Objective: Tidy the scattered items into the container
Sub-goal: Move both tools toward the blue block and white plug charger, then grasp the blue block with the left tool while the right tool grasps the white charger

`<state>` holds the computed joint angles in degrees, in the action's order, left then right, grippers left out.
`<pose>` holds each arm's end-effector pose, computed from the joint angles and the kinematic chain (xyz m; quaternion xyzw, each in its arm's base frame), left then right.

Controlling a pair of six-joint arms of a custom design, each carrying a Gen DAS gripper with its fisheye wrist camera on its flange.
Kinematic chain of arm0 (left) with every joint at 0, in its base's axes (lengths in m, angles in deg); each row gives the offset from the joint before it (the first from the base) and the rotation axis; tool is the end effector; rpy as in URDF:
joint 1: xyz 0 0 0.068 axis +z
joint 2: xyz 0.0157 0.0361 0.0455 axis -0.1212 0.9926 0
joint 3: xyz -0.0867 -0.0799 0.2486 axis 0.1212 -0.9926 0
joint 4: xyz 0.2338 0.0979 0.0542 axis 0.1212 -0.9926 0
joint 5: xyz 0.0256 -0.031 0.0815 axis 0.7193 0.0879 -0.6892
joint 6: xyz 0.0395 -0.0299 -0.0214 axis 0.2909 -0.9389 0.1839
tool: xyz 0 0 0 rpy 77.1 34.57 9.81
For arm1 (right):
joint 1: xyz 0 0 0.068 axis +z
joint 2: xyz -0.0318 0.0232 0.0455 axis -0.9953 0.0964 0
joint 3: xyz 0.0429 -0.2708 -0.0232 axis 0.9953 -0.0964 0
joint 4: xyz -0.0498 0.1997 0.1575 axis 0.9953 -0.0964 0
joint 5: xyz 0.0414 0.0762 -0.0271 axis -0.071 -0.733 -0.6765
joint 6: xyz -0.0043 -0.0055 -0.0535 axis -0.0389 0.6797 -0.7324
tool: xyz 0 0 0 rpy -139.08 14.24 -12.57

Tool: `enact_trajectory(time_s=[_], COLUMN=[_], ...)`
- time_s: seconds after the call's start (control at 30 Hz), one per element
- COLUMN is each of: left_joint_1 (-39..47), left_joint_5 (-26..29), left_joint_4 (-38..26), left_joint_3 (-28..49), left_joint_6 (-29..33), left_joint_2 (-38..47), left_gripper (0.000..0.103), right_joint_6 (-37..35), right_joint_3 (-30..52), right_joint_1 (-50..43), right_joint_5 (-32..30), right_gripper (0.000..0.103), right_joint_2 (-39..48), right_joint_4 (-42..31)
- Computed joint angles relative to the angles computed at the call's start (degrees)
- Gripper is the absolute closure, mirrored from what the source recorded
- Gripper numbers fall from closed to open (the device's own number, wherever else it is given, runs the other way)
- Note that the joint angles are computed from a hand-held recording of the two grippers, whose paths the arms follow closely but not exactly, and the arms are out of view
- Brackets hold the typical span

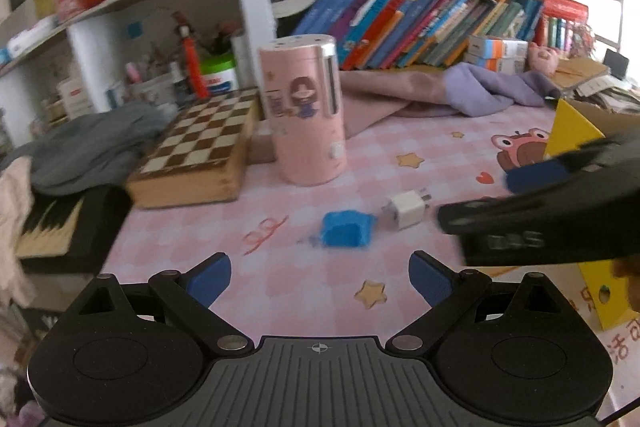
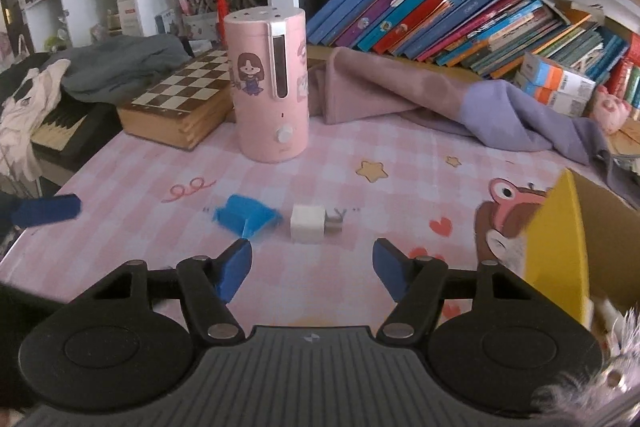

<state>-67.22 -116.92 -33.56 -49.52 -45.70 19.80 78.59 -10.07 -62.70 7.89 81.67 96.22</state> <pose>0.1231 -0.1675 0.0869 0.0844 0.8969 0.0244 0.4335 0.1771 0.0695 0.0994 -0.1406 0.9059 0.0717 0.3929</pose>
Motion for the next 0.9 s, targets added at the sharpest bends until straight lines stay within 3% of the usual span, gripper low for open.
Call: enact_trajectory(time_s=[0.13, 0.3, 0.47, 0.57, 0.6, 0.77, 0.9], left_joint_1=[5.4, 11.1, 15.0, 15.8, 15.9, 17.0, 18.4], left_joint_5=[5.0, 9.0, 12.4, 14.6, 14.7, 15.6, 17.3], left_joint_4=[10.9, 16.4, 18.8, 20.0, 19.9, 20.1, 17.0], left_joint_3=[1.3, 4.5, 6.5, 7.7, 8.4, 10.6, 13.6], left_joint_6=[8.6, 13.9, 15.6, 16.7, 16.9, 17.4, 18.0], left_joint_2=[7.5, 15.3, 19.3, 21.1, 21.8, 24.2, 26.4], left_gripper=[0.007, 0.011, 0.013, 0.017, 0.019, 0.021, 0.036], right_joint_6=[-1.3, -3.6, -3.1, -2.6, -2.5, -1.7, -2.1], right_joint_3=[7.2, 16.6, 22.5, 23.3, 23.0, 22.7, 23.4], right_joint_1=[-1.4, -2.6, -4.5, -6.1, -6.3, -8.5, -9.6], right_joint_5=[-1.3, -1.6, -3.1, -5.7, -5.7, -6.3, -6.6], right_gripper=[0.037, 0.041, 0.050, 0.066, 0.076, 0.078, 0.078], right_joint_2=[12.3, 23.3, 30.0, 31.1, 31.0, 29.9, 30.3], right_joint_4=[2.6, -0.5, -4.1, -4.8, -4.5, -4.5, -5.3])
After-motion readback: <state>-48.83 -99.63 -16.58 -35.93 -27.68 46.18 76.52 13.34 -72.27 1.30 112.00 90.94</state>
